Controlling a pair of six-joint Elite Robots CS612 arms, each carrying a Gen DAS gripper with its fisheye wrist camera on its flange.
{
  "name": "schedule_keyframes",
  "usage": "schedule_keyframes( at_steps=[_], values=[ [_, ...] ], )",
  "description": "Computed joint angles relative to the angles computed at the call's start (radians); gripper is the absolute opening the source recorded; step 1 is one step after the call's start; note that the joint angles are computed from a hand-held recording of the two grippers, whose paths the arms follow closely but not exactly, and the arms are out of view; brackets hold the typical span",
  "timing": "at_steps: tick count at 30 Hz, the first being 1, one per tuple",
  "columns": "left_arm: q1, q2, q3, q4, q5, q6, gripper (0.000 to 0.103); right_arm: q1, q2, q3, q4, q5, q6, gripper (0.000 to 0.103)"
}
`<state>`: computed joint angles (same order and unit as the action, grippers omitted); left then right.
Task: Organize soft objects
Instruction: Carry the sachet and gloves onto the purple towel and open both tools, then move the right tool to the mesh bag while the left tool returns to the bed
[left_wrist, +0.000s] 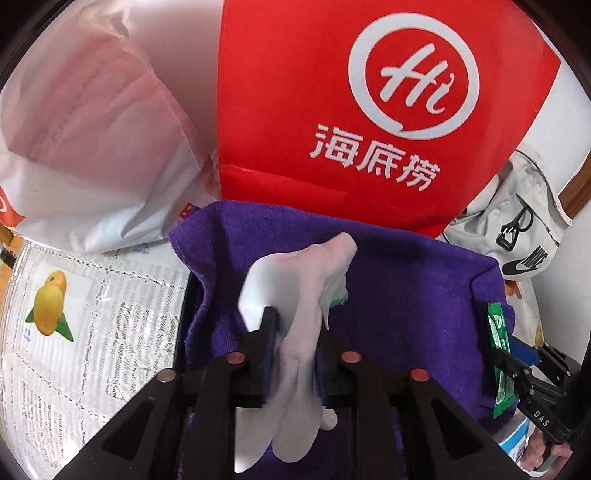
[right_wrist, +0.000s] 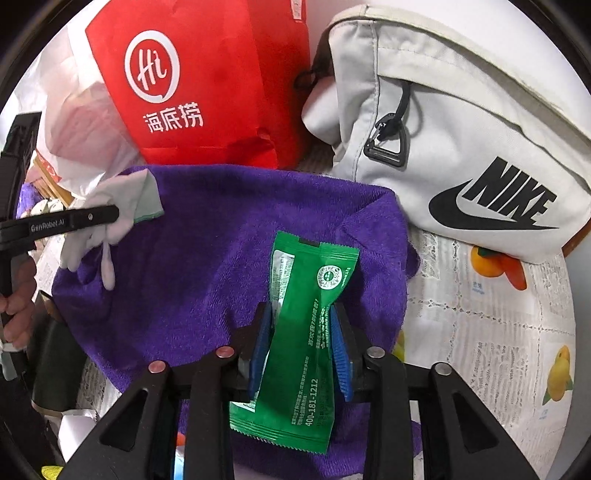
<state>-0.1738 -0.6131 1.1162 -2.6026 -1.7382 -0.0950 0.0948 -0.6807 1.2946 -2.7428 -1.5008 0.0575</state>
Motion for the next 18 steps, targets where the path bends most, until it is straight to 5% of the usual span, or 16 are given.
schedule_keyframes(
  at_steps=[3, 5, 8, 18],
  values=[
    [-0.004, -0.005, 0.008, -0.006, 0.015, 0.009, 0.049, -0.002, 0.0, -0.001, 0.0, 0.005, 0.001, 0.044],
    [-0.007, -0.013, 0.022, -0.027, 0.031, 0.015, 0.056, -0.002, -0.002, 0.006, -0.019, 0.009, -0.001, 0.053],
    [-0.006, -0.028, 0.04, -0.051, 0.039, 0.02, 0.061, -0.002, -0.017, 0.027, -0.049, 0.009, 0.003, 0.06],
    [0.014, -0.128, 0.207, -0.234, 0.018, 0.044, 0.061, 0.023, -0.11, 0.173, -0.21, -0.023, 0.029, 0.061]
  ],
)
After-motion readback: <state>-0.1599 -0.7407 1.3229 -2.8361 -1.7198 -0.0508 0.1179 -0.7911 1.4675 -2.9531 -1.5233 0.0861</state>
